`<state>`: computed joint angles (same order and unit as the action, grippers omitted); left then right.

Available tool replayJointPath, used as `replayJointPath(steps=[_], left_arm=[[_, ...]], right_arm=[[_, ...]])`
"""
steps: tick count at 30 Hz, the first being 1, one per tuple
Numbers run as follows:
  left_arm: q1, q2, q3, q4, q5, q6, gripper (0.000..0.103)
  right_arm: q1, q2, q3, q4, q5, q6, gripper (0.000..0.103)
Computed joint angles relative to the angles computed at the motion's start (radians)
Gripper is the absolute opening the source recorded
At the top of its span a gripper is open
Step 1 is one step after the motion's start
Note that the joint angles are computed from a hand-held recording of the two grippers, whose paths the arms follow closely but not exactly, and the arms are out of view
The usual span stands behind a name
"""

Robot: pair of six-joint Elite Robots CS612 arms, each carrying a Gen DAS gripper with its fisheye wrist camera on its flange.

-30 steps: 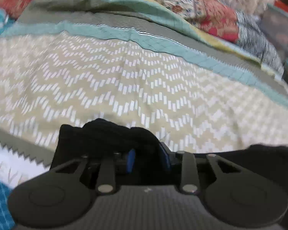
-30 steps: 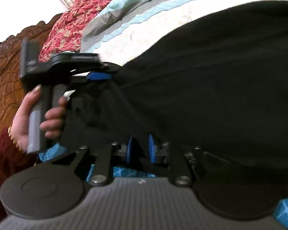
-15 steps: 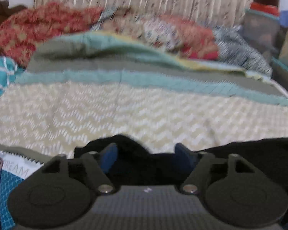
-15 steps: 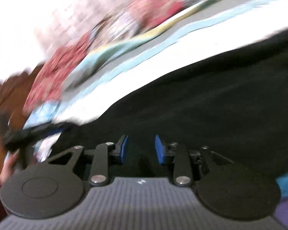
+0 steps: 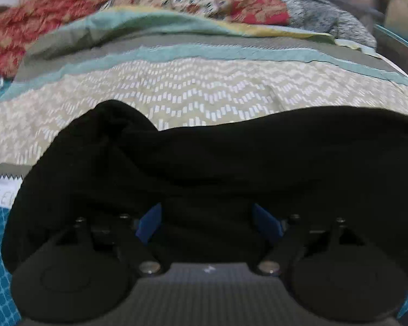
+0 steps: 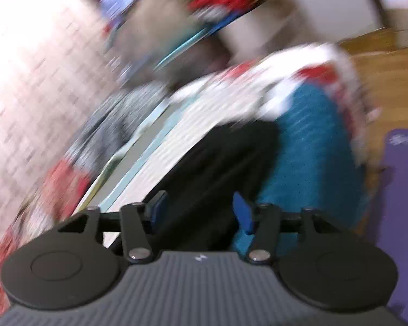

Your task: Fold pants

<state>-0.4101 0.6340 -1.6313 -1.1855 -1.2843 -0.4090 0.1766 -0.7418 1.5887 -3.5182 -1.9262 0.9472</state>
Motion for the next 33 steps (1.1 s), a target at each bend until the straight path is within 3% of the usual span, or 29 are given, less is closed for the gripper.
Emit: replayJointPath(steps=[3, 5, 15, 16, 19, 22, 24, 28, 33], left_arm=[[0.005, -0.022, 0.024, 0.034, -0.012, -0.043, 0.082], [-0.001, -0.028, 0.029, 0.056, 0.007, -0.042, 0.082], [-0.008, -0.044, 0.051, 0.092, 0.028, -0.077, 0.085], [-0.009, -0.044, 0.052, 0.092, 0.028, -0.079, 0.085], [-0.008, -0.045, 0.054, 0.091, 0.029, -0.081, 0.086], [-0.007, -0.043, 0.05, 0.089, 0.025, -0.083, 0.086], [-0.007, -0.048, 0.051, 0.097, 0.022, -0.086, 0.086], [-0.007, -0.045, 0.021, 0.064, -0.026, -0.105, 0.085], [-0.017, -0.016, -0.054, -0.043, -0.127, -0.078, 0.085]], right_arm=[[-0.034, 0.01, 0.005, 0.007, 0.012, 0.036, 0.059], [-0.049, 0.023, -0.019, 0.03, 0.035, 0.012, 0.059], [-0.065, 0.04, -0.059, 0.063, 0.062, -0.107, 0.059], [-0.068, 0.039, -0.06, 0.071, 0.064, -0.111, 0.055], [-0.074, 0.027, -0.054, 0.083, 0.079, -0.142, 0.028], [-0.052, 0.012, -0.051, 0.063, 0.025, -0.199, 0.023], [-0.038, 0.002, -0.045, 0.017, 0.029, -0.244, 0.022], [-0.005, -0.015, -0.048, -0.045, 0.144, -0.383, 0.021], [0.058, -0.008, -0.079, 0.022, 0.319, -0.629, 0.02]])
